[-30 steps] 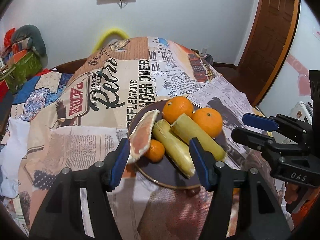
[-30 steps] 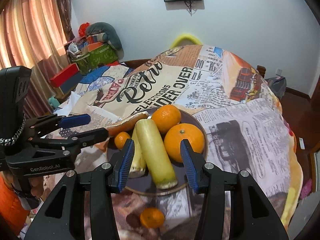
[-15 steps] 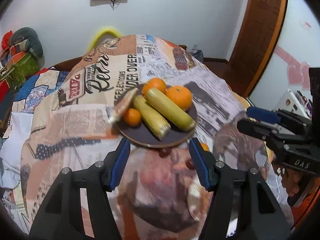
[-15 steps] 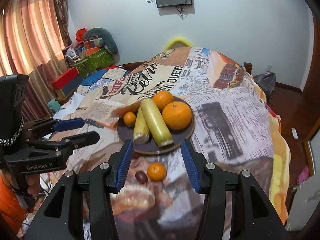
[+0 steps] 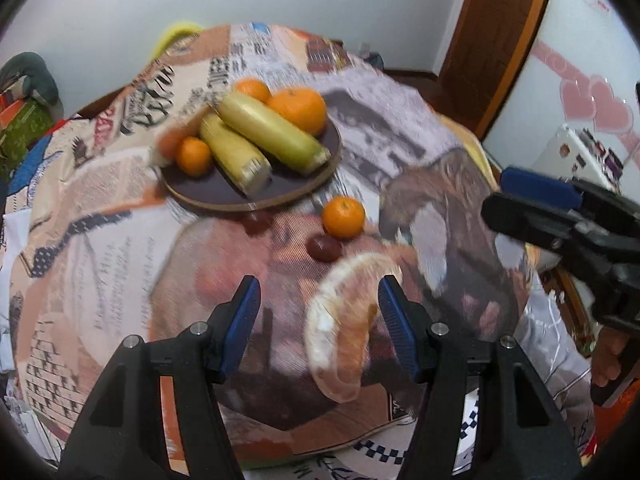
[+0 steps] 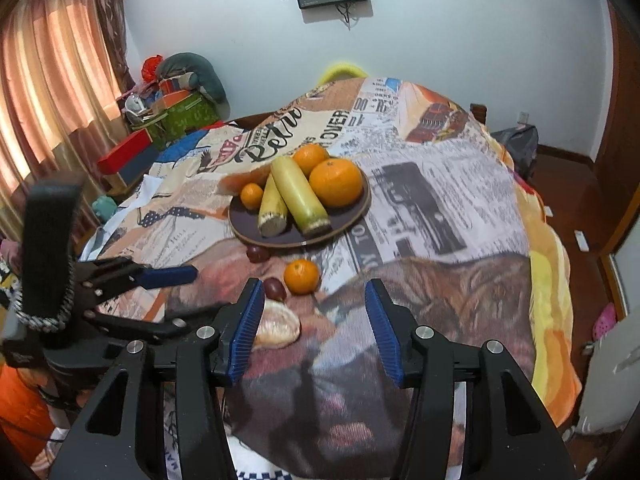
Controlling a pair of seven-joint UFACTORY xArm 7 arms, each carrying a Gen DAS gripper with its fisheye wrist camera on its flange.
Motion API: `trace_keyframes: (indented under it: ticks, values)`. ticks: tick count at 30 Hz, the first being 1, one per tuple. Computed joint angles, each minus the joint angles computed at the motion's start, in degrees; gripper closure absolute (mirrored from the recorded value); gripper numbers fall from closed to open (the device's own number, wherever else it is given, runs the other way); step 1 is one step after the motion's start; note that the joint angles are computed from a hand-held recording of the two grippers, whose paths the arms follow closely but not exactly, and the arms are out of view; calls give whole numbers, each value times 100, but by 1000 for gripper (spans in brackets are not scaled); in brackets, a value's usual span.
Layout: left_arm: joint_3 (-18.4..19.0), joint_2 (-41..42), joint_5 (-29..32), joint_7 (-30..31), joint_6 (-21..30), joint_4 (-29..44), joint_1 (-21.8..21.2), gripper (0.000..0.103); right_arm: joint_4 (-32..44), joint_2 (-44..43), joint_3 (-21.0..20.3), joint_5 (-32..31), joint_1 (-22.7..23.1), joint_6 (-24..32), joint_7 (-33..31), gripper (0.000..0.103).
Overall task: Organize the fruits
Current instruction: 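Move the left tool to the second pomelo segment and grasp it, then grasp the small tangerine with the right tool while the left tool lifts the pomelo segment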
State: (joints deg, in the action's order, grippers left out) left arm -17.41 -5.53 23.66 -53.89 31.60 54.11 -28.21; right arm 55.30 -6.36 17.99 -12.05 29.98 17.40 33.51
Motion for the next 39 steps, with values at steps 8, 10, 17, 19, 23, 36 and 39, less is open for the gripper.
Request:
trace_keyframes:
  ticks: [8, 10, 17, 19, 23, 36, 39]
  values:
    - [73, 499, -147, 34, -108, 106, -186, 42, -238, -115, -25, 209, 18, -18, -59, 54]
    - [102, 568, 96, -162, -212, 126, -231, 42, -264, -118, -48, 304, 20, -37, -102, 54]
    - [187, 485, -109, 181, -418, -2, -294, 60, -296, -121, -40, 381, -11, -56, -132, 54]
    - [184, 375, -231, 276, -484, -92, -268, 62, -274, -92, -41, 396, -5, -39, -156, 54]
    - [164, 71, -337, 259, -690, -338, -171, 78, -169, 21, -33, 334, -4, -13, -153, 54]
    - [-133, -812, 129, -129, -688, -730, 455, 82, 334, 563, -108, 114, 129, 140, -173, 54]
    - [-183, -909, 209, -181, -675, -754, 631, 82, 504, 758, -139, 144, 195, 179, -261, 54]
